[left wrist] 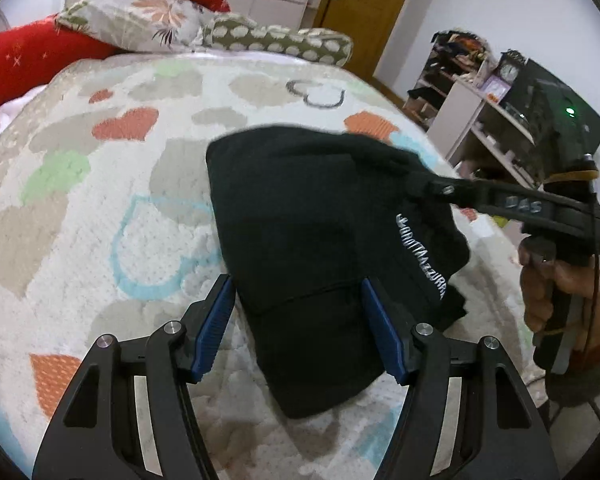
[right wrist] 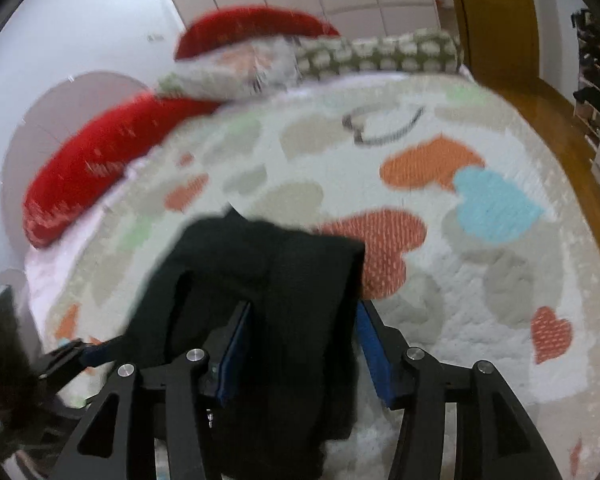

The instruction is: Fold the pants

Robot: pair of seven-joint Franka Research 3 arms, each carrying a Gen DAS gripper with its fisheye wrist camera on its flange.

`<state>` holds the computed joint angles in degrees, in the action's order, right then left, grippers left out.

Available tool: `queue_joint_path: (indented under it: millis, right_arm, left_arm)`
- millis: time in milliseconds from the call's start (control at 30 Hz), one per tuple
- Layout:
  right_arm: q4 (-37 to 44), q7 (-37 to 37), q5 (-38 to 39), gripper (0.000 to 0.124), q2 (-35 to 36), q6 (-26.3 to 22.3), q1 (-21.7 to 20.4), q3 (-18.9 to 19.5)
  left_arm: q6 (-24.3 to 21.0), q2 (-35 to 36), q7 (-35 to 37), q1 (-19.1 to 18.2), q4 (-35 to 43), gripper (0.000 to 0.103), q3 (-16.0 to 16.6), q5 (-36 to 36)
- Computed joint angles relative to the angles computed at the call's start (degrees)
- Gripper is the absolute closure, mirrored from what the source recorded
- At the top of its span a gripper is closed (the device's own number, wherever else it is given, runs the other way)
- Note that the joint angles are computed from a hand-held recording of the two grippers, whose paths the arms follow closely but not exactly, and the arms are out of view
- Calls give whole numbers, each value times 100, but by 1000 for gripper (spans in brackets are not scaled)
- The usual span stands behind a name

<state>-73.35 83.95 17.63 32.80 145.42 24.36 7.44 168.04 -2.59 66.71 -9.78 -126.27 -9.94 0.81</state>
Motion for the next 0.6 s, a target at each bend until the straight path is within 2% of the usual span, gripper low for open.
queue_joint_path:
  millis: [67, 100, 133, 167, 200, 233, 267, 333, 400, 467, 500, 600]
  right_arm:
    - [-248, 67, -230, 74, -212, 411, 149, -139]
    - [-325, 85, -390, 74, -280, 594, 230, -208]
    - [-352, 163, -491, 74, -315, 729, 291, -255]
    - [-304, 98, -404, 74, -292, 790, 231, -148]
    - [-215, -200, -116, 74, -223, 795, 46, 133]
    - [-31, -523, 177, 74, -92, 632, -115, 390]
    - [277, -621, 252, 75, 109, 323, -119, 447]
    - [808, -491, 13, 77, 483, -41, 137, 217]
    - [1406, -307, -218, 78, 917, -377, 315, 17]
    - [2026, 165, -638, 78, 1379, -757, 521, -359]
    - [2095, 207, -641, 77, 1460, -809, 479, -351]
    - [1861, 91, -266, 76, 1419, -562, 186, -51]
  left_arm:
    - [-1, -76, -835, 190, 55, 38, -62, 973]
    - [19, -69, -1007, 231, 102, 38, -58, 1192]
    - [52, -46, -969, 228, 159, 38, -25, 1168]
    - [17, 17, -867, 212, 254, 38, 4, 1059]
    - [-70, 107, -814, 211, 383, 38, 18, 1011]
    - [-180, 227, -861, 226, 540, 38, 22, 1085]
    - [-309, 361, -1056, 246, 702, 38, 33, 1311]
    - [-667, 683, -1410, 255, 1087, 38, 72, 1587]
    - [-681, 912, -1018, 347, 1252, 38, -22, 996]
    - [-734, 1073, -775, 388, 1361, 34, -93, 635]
    - [-659, 1120, -726, 380, 1351, 31, -108, 585]
    - [-536, 1207, -700, 337, 1329, 27, -118, 557]
